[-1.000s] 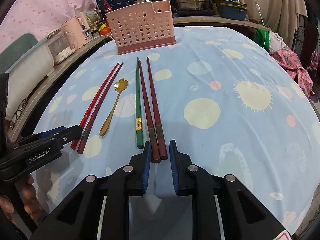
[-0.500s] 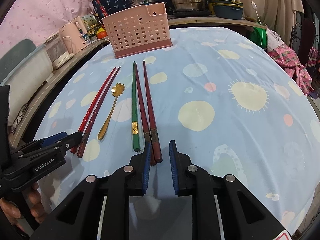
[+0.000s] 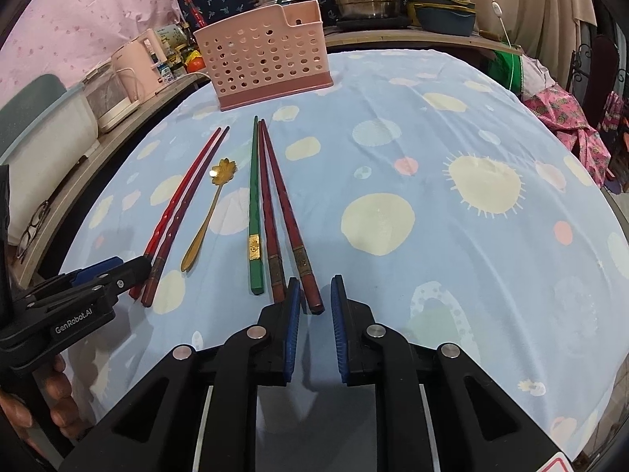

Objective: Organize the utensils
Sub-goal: 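Grasp a bright red chopstick with the left tool while the right tool grasps a dark red chopstick, then lift both chopsticks and carry them over the pink basket with both tools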

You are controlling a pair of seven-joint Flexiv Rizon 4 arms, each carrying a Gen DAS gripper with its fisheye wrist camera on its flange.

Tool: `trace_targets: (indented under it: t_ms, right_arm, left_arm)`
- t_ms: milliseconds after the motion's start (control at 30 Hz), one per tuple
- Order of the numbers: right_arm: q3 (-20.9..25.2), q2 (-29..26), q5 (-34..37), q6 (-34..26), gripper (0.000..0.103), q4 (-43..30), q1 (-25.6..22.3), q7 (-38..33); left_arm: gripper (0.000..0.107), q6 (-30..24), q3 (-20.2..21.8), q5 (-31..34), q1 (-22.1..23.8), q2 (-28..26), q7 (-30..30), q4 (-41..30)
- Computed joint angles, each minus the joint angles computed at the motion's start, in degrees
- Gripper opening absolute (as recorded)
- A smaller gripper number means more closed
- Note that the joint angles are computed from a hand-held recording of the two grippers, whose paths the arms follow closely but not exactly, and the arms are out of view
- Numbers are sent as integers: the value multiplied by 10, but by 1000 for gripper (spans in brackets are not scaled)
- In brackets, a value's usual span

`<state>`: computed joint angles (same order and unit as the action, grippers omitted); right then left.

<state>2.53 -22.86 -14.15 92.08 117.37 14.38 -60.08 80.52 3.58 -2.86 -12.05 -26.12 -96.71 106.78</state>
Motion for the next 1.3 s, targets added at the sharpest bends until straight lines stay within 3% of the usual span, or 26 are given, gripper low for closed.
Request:
trace_targets:
  t_ms: [67,400,1000,1300]
  right_arm:
    - [-5,0,-2,2,14,2,5,0]
    - [5,0,3,3,10,2,-4,-3]
    - [54,40,35,40,8,-9,-47,-30]
    - [61,50,40,50,8,-46,-63,-38]
  left_arm:
    - [42,2,-1,0,1,1,1,2]
    - [8,16,-65,-56,47,12,64,32]
    - [7,66,-122,-167,90,68,140,69]
    - [7,91,-110,-173,85,75,142,29]
